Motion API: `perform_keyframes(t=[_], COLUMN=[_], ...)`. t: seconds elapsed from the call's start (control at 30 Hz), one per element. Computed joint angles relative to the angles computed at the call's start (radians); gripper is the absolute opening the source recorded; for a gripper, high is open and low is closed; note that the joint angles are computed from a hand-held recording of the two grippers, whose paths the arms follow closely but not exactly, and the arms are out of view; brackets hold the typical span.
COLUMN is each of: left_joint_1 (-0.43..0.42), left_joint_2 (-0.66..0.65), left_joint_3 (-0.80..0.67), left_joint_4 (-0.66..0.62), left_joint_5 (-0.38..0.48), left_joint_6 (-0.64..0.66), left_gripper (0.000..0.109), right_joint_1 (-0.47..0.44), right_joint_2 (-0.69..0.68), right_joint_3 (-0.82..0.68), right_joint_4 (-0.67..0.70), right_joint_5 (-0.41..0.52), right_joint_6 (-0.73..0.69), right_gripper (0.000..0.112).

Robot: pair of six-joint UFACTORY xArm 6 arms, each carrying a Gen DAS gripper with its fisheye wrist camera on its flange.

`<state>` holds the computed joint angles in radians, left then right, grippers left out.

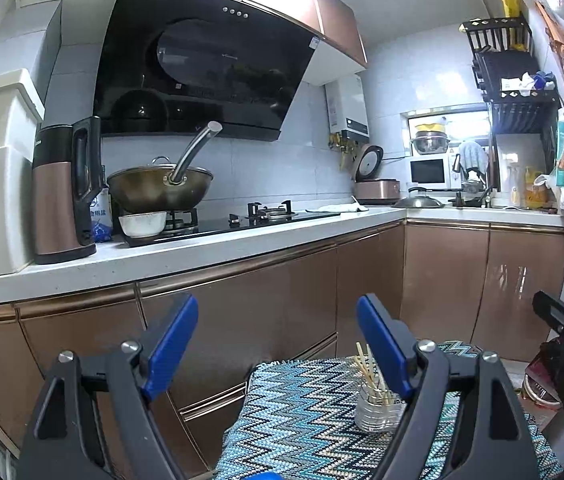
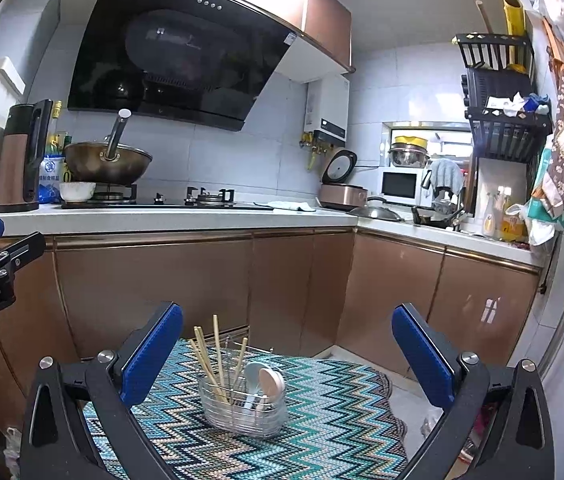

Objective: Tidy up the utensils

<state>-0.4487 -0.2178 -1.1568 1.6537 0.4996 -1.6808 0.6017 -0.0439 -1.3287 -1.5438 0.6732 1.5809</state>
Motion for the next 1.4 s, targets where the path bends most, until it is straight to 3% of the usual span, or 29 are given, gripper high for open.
perform_keyframes(t=[0.47,1.4], left_joint_1=[0.017,0.009], left_joint_2=[0.006,-0.001], left_joint_3=[-0.004,0.004], left_joint_4=[0.011,0.008], left_joint_5=[-0.054,-0.049], left_joint_6=[-0.019,-0.005], left_gripper=[0.081,0.081], right_joint_1=[0.013,0.024], right_joint_2=[-0.047,-0.042], right_joint_3=[0.042,0.039], right_joint_4=[0.012,0.013], right_joint_5=[0.075,0.076], right_joint_6=[0.004,-0.001], right_gripper=[0.103,0.103])
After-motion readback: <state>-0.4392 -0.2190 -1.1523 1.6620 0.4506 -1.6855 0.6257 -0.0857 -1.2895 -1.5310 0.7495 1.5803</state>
